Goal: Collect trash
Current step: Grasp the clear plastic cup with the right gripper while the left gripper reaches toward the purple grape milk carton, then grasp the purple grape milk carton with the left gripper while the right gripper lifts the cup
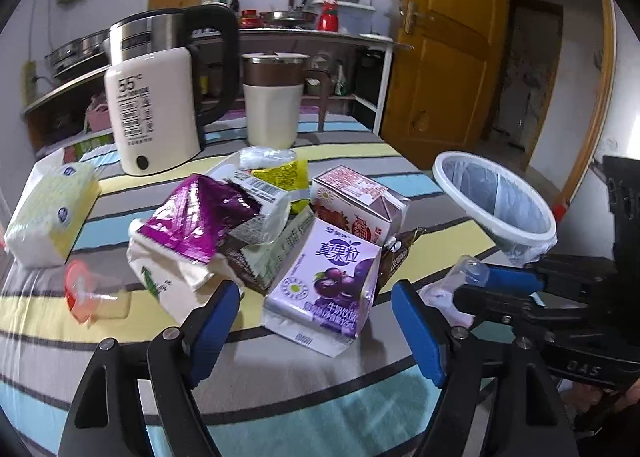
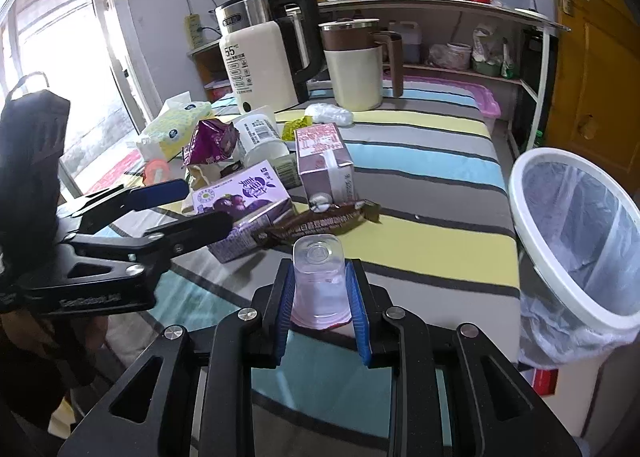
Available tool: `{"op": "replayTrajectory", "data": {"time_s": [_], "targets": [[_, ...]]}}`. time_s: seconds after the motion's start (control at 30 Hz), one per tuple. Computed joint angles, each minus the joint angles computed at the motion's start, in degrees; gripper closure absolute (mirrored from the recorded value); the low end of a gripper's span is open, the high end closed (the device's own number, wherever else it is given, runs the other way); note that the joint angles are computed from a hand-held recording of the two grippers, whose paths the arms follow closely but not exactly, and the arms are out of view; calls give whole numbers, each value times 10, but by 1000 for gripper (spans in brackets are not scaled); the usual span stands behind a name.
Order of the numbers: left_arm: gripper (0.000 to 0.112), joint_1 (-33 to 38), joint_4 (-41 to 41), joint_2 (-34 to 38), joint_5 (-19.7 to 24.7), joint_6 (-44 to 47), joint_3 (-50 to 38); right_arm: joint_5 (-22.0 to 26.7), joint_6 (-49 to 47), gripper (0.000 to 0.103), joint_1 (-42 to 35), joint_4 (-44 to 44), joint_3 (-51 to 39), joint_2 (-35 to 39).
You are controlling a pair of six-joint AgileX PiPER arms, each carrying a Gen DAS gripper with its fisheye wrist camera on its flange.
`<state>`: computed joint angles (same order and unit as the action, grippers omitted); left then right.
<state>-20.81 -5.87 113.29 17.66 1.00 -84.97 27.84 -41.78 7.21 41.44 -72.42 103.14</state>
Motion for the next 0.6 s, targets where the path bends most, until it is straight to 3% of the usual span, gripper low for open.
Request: {"op": "replayTrajectory", "data": {"time_s": [0.17,0.23,0.33,0.6], "targets": [[35,-12,52,18,25,-43,-27,-5,8,75,-5,-6,11,-10],[50,-17,81,21,29,-74,-30,-8,12,76,-7,-8,13,-14],[55,-23,109,17,26,-110,-24,-12,13,76,-9,-8,19,-19],[55,-44,259,-20,7,-286,24,-21,0,76,-18,7,39,-37]]}}
